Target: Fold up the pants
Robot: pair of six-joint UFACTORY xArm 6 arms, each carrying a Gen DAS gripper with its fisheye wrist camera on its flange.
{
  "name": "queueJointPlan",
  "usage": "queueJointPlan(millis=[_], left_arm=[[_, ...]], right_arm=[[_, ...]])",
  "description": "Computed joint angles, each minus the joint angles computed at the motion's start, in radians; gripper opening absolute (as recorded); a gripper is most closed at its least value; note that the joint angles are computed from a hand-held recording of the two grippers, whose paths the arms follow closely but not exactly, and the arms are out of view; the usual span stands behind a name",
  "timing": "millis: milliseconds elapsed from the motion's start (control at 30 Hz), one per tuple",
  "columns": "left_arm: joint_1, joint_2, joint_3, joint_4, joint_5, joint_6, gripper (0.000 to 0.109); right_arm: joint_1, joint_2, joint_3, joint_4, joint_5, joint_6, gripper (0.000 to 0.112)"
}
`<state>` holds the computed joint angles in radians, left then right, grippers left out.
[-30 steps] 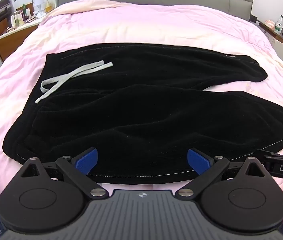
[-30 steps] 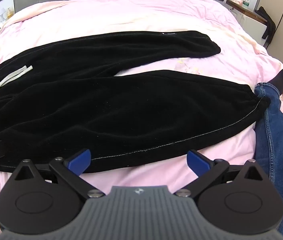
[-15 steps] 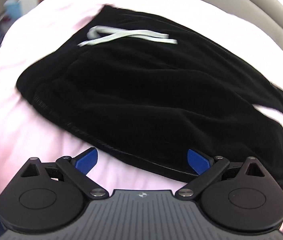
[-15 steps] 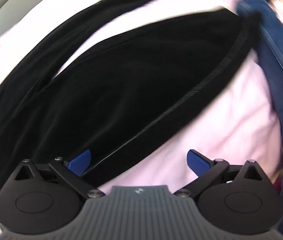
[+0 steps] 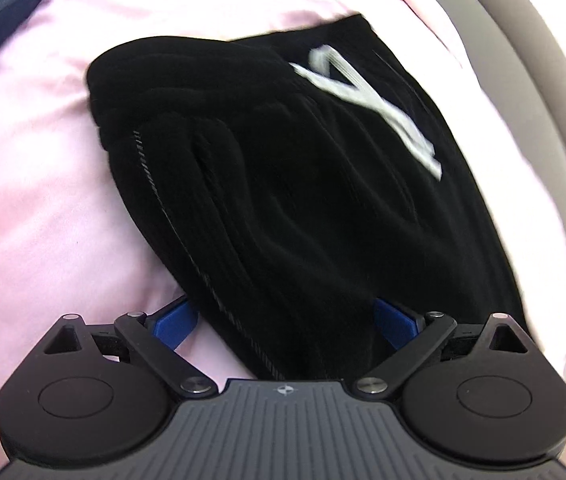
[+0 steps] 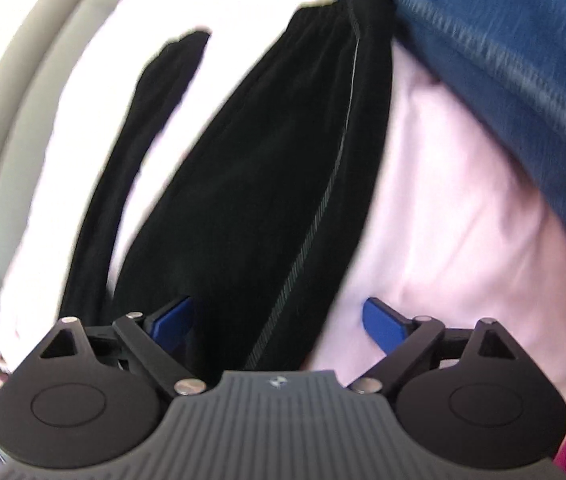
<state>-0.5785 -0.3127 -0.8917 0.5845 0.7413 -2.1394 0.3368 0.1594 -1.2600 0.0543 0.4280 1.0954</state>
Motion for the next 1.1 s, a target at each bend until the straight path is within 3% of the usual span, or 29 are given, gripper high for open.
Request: queueJointPlan(millis=[133,300,400,467,500,533,567,600,633,700,800,933,1100], left_arm=[[0.023,-0.029,0.035,0.008,-0.018,-0.025,0.102],[0.069,-0.052,0.082,0.031,-0.089,-0.064,0.102],[0.079,-0.063,0.1,0.061,-0.114,-0.103,0.102],[0.104,-0.049,0.1,0.073,-0.152,-0.125,0.1],[0.118,-0.041,0.099,0.084,-0.169,-0.14,0.096],[0.12,-0.051,0.109,0.109,-0.175,-0.175,0.091],[0.119,-0.057,0.113,0.123,-0.168,-0.195,0.072],[0.115,-0.059,0.108,0.126,-0.147,-0.194,0.045],[0.11,-0.058,0.096,0.109,-0.112,-0.166,0.032],[0.112,-0.08,0.112,0.15,-0.12,-0.187,0.026],[0.104,-0.106,0.116,0.184,-0.116,-0.188,0.024],[0.092,-0.149,0.121,0.199,-0.103,-0.176,0.023],[0.009,-0.228,0.134,0.186,0.037,-0.159,0.021]], right_arm=[[-0.054,0.006,0.02,-0.062,-0.11,0.099,0.088],[-0.102,0.091,-0.1,-0.139,-0.084,0.136,0.081],[-0.089,0.132,-0.141,-0.186,-0.035,0.211,0.065],[-0.095,0.155,-0.16,-0.217,-0.017,0.261,0.045],[-0.103,0.145,-0.146,-0.214,-0.018,0.259,0.04],[-0.105,0.143,-0.14,-0.213,-0.02,0.268,0.027],[-0.107,0.135,-0.123,-0.215,-0.043,0.276,0.011],[-0.109,0.126,-0.104,-0.218,-0.079,0.278,0.008],[-0.104,0.084,-0.059,-0.232,-0.103,0.291,0.008],[-0.103,0.068,-0.047,-0.242,-0.14,0.278,0.007],[-0.104,0.073,-0.067,-0.212,-0.167,0.222,0.007],[-0.116,0.066,-0.068,-0.072,-0.213,0.122,0.007],[-0.118,-0.03,-0.009,-0.05,-0.184,0.079,0.007]])
